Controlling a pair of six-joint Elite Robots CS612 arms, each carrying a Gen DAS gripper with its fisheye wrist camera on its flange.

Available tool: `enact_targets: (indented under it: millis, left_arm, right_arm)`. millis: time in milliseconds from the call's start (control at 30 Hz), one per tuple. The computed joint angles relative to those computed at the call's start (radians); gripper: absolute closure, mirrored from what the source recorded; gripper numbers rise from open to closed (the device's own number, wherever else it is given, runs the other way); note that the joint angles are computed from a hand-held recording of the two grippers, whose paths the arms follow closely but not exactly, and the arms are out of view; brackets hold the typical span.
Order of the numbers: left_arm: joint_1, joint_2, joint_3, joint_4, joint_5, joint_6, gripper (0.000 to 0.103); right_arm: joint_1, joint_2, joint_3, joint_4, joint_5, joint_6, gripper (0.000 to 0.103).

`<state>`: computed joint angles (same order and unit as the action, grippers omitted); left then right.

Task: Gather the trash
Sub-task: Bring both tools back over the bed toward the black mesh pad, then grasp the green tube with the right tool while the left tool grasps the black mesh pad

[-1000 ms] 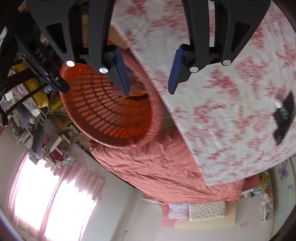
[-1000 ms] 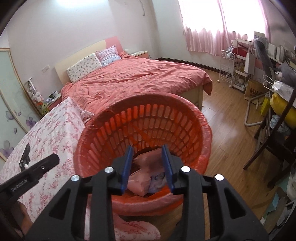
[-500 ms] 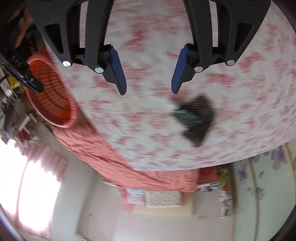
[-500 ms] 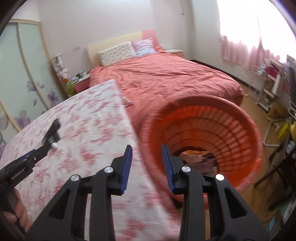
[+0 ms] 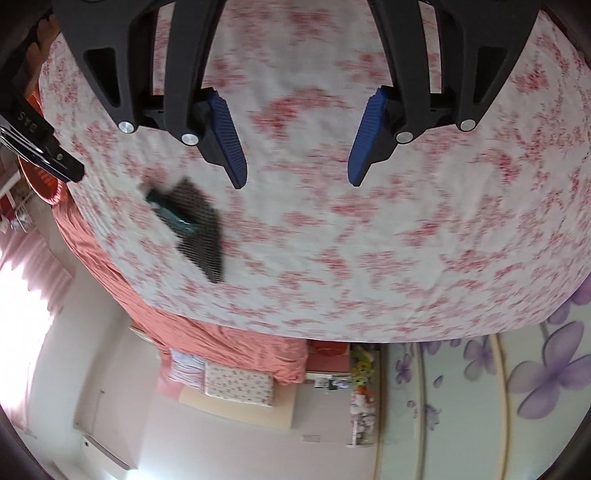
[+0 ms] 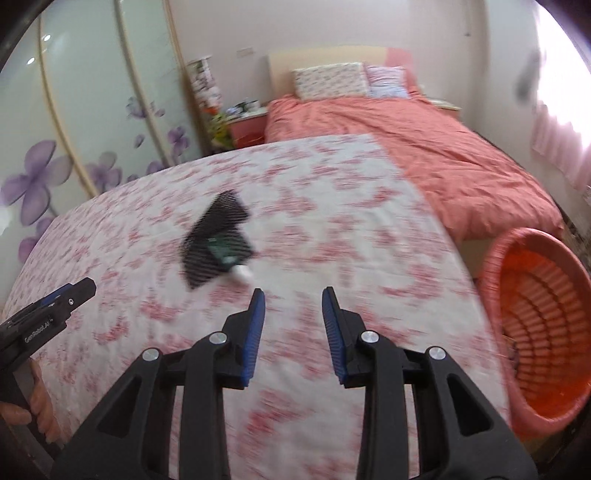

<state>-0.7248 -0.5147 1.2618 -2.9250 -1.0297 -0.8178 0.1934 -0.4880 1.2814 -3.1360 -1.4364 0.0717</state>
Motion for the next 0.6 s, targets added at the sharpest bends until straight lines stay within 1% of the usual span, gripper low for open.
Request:
enact_targets:
  millis: [167,233,400,500,600]
  left_arm:
    - [0.016,-0.018,0.043,-0.019,-0.004,-0.026,0.046]
    - [0.02,-0.023,0.056,-0.027,-0.007,-0.033,0.046]
    - [0.028,-0.028,0.073,-0.039,-0.015,-0.042,0.046]
    - [0.031,-0.027,0.073,-0.04,-0.022,-0.043,0.046]
    - [0.032,-0.025,0.07,-0.04,-0.029,-0.043,0.046]
  right_arm:
    - [0.03,0.043,-0.098,0.09,-0.001,-0.054,0.076]
    - [0.038,0.064,-0.144,0.136,-0.011,-0.059,0.077]
    - [0.045,0.093,-0.207,0.2,-0.034,-0.057,0.077]
    - [0.049,0.106,-0.233,0.22,-0.072,-0.06,0.076]
    - [0.046,0.112,-0.248,0.24,-0.069,-0.06,0.075]
